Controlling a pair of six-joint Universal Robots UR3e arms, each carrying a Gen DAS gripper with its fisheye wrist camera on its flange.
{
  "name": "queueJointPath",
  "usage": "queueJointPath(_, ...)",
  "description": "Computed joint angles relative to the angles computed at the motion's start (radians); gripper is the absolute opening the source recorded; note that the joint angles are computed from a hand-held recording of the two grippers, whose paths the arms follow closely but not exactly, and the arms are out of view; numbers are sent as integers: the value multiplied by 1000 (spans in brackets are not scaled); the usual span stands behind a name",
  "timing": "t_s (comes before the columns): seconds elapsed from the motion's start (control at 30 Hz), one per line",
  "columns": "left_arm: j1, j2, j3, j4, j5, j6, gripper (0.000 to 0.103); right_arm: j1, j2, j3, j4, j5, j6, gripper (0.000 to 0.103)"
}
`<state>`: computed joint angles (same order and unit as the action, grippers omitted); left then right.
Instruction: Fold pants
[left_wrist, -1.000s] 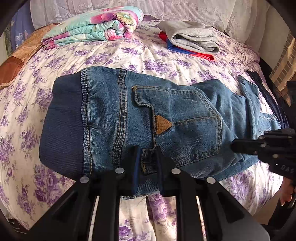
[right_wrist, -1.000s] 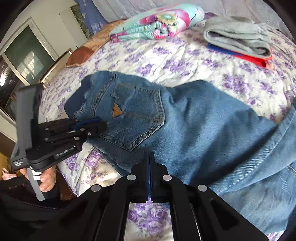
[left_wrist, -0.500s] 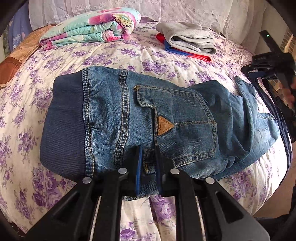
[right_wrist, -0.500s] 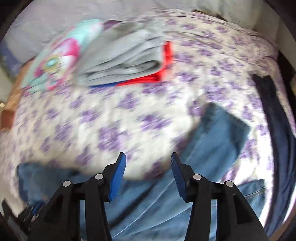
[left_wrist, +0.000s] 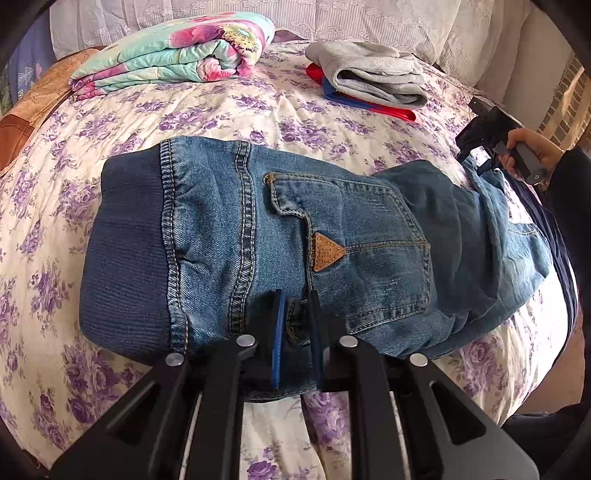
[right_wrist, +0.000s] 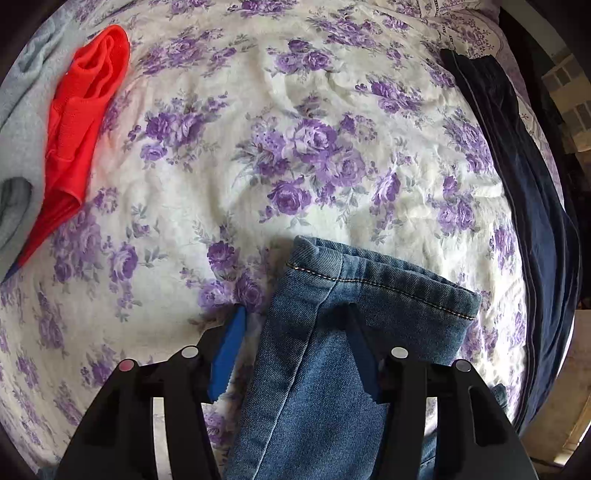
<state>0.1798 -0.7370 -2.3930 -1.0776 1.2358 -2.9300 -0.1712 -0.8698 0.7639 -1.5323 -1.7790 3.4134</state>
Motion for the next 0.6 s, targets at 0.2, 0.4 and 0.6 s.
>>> queueJointPath(0.2, 10, 8, 5, -22, -8, -1, 13, -8, -186, 293, -149, 8, -53, 28)
queueJointPath(0.4, -3, -9, 13, -17, 3, -20, 13, -150, -549, 706, -356, 177, -129, 10)
queueJointPath(0.6, 19, -14, 35, -61, -17, 1, 12, -631, -1141, 941, -114, 550, -488, 10)
